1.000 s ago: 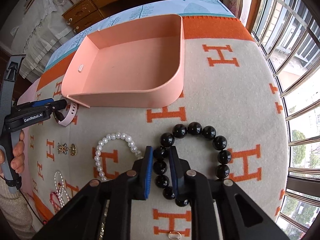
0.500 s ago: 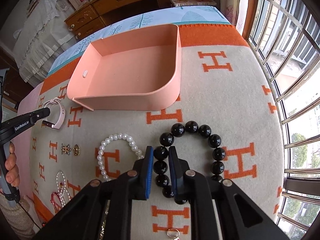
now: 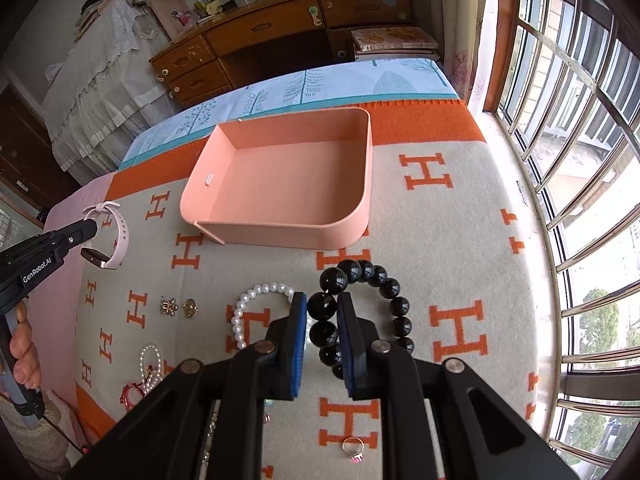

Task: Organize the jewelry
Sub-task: 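Carry the watch into the pink tray and open the left tool while the right tool drops the bracelet in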

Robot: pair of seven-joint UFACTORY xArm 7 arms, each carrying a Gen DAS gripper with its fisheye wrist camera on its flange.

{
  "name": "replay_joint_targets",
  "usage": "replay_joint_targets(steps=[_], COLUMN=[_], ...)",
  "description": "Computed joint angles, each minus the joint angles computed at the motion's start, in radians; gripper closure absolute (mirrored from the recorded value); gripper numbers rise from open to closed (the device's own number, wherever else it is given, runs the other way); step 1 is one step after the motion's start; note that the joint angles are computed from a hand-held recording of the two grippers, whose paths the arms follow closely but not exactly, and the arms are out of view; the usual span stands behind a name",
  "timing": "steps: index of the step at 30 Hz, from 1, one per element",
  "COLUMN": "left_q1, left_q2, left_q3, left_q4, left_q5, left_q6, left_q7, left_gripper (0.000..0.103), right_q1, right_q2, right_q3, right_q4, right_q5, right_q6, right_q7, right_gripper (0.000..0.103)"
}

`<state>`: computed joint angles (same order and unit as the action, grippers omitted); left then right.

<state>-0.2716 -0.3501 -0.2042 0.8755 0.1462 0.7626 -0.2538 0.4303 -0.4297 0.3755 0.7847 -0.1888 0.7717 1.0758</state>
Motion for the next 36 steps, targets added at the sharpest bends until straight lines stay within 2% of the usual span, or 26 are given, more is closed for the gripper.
replay_joint_targets(steps=[5,9,12,16,22,28,33,36], left_q1=[-0.017,-0.032,-0.042,-0.061,-0.105,-0.135,-0.140,-0.141], left_q2=[0.007,0.040,0.093,0.192,0.326,0.385,0.398,0.398], left_q3=[-0.015,-0.037,-0.054,-0.059,-0.032,-0.007,0.004,0.007], left_q4=[0.033,0.069,0.109,0.164,0.222,0.230,0.223,0.221], left_q5=[-0.001,0.010,0.038,0.079,0.113,0.104,0.068,0.053], left_q6=[-0.003,-0.028,-0.050,-0.081,-0.100,-0.123,-0.138,-0.143], left_q7=[0.001,-0.018,-0.049,-0.093,-0.126,-0.117,-0.087,-0.070], left_gripper=[0.100,0.100,0.100,0.100,0.100,0.100,0.099,0.097], right_q1=[-0.021,-0.064,-0.094,-0.115,-0.071,-0.010,0.026,0.032], right_q2=[-0.021,0.003,0.056,0.136,0.242,0.316,0.332,0.328], right_q3=[0.011,0.041,0.073,0.104,0.046,-0.015,-0.054,-0.073], right_q4=[0.056,0.126,0.190,0.258,0.294,0.322,0.318,0.302], right_q5=[-0.048,-0.130,-0.211,-0.372,-0.445,-0.496,-0.492,-0.459], right_q6=[0.008,0.018,0.037,0.100,0.104,0.131,0.120,0.075], right_q7=[-0.009,0.000,0.034,0.099,0.120,0.139,0.124,0.101], right_gripper=[0.088,0.088,0.088,0.088,0.088,0.088,0.088,0.087])
